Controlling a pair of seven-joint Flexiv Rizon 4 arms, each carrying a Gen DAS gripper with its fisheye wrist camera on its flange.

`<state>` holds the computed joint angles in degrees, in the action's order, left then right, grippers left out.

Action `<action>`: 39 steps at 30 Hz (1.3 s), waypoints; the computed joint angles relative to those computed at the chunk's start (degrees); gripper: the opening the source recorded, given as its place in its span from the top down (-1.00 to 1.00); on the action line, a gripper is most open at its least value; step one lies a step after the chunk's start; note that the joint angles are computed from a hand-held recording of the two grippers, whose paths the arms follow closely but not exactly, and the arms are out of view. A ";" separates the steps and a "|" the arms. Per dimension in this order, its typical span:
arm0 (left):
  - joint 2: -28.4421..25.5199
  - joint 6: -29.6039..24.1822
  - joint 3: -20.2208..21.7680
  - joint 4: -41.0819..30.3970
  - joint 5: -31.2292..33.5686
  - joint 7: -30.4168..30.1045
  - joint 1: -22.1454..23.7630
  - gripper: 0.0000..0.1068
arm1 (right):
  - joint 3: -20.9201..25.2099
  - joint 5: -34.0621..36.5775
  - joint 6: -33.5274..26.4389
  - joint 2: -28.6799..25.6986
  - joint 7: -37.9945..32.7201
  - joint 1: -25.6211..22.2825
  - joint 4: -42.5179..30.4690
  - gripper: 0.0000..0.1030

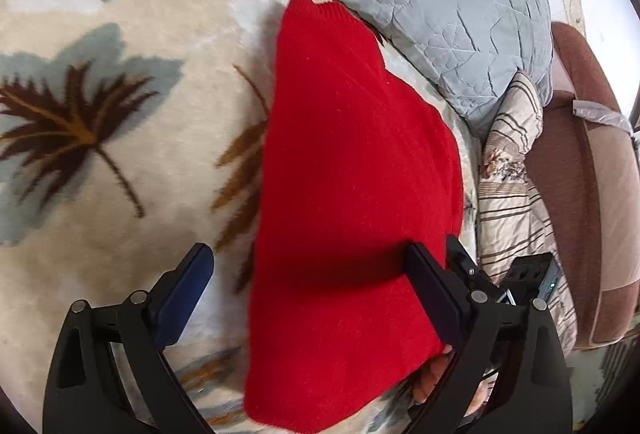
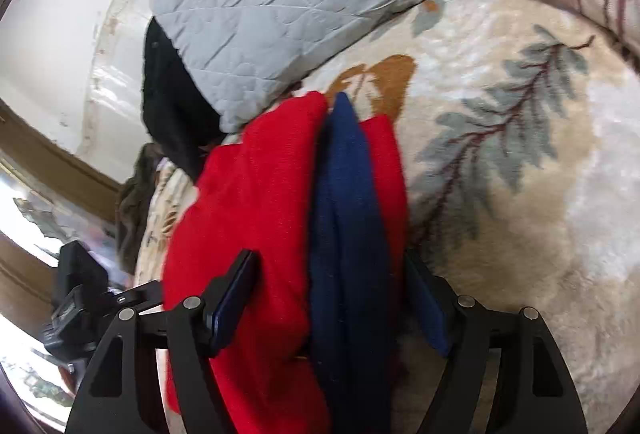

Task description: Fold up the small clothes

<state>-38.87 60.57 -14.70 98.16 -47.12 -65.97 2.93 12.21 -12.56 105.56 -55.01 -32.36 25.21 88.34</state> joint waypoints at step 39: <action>7.96 10.12 -0.22 9.88 0.91 -0.34 2.72 -0.15 | -14.05 5.31 -7.26 5.35 2.65 13.96 1.40 -0.09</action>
<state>-30.90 70.69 -14.93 108.05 -46.20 -66.31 5.65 -1.84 -7.25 98.30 -49.66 -29.70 39.17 89.74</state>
